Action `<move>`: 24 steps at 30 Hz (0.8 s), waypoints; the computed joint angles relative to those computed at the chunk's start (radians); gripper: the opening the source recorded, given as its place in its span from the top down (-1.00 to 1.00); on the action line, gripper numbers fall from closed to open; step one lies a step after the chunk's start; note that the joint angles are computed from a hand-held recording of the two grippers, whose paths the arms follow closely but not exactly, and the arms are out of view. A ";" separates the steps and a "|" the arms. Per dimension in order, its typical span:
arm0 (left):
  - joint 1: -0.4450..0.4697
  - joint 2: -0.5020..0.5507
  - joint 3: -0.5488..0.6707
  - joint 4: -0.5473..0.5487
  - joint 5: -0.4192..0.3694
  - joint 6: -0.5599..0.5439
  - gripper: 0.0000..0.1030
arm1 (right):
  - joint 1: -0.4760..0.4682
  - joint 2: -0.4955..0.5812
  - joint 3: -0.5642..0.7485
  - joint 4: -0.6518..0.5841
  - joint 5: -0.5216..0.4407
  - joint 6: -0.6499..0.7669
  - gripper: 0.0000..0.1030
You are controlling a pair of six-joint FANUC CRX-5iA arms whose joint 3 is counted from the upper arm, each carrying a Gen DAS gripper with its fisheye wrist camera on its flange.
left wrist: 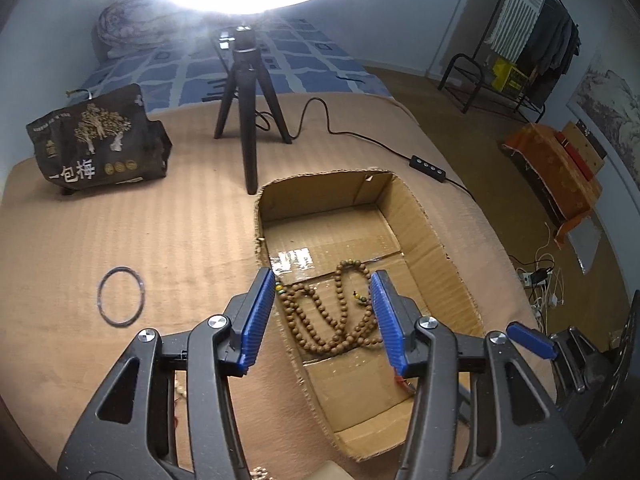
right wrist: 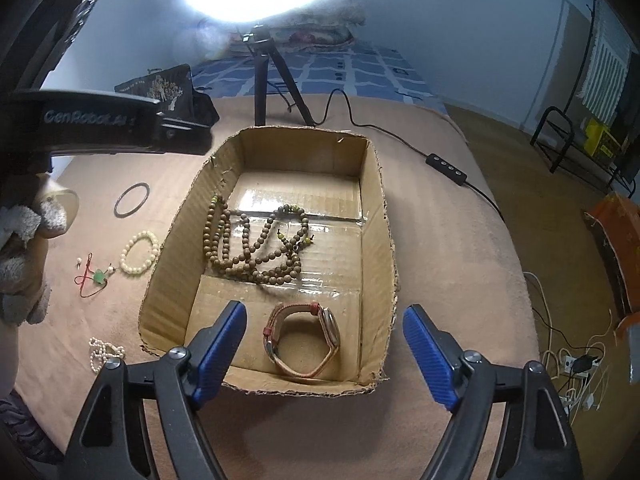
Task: Organize jewelry
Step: 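Open both tools to drop the mala and watch into the cardboard box, then withdraw both tools from the box back over the remaining jewelry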
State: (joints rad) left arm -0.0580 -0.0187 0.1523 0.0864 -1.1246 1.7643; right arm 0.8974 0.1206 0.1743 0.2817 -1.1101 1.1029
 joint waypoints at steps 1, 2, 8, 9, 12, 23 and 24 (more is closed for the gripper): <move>0.005 -0.007 -0.005 0.002 -0.001 -0.001 0.02 | 0.001 -0.004 -0.002 0.002 0.001 -0.004 -0.60; 0.011 -0.014 -0.009 0.001 -0.001 0.000 0.02 | 0.003 -0.007 -0.004 0.004 0.002 -0.008 -0.61; 0.052 -0.076 -0.040 -0.014 -0.008 -0.010 0.02 | 0.021 -0.030 -0.021 0.024 0.011 -0.031 -0.62; 0.060 -0.088 -0.046 -0.019 -0.012 -0.014 0.02 | 0.024 -0.035 -0.023 0.028 0.013 -0.034 -0.62; 0.082 -0.129 -0.065 -0.037 -0.019 -0.032 0.02 | 0.041 -0.051 -0.031 0.040 0.018 -0.046 -0.63; 0.238 -0.281 -0.188 0.003 -0.053 -0.157 0.02 | 0.108 -0.093 -0.044 0.044 0.035 -0.065 -0.65; 0.259 -0.298 -0.206 0.012 -0.056 -0.174 0.02 | 0.114 -0.096 -0.045 0.041 0.038 -0.067 -0.65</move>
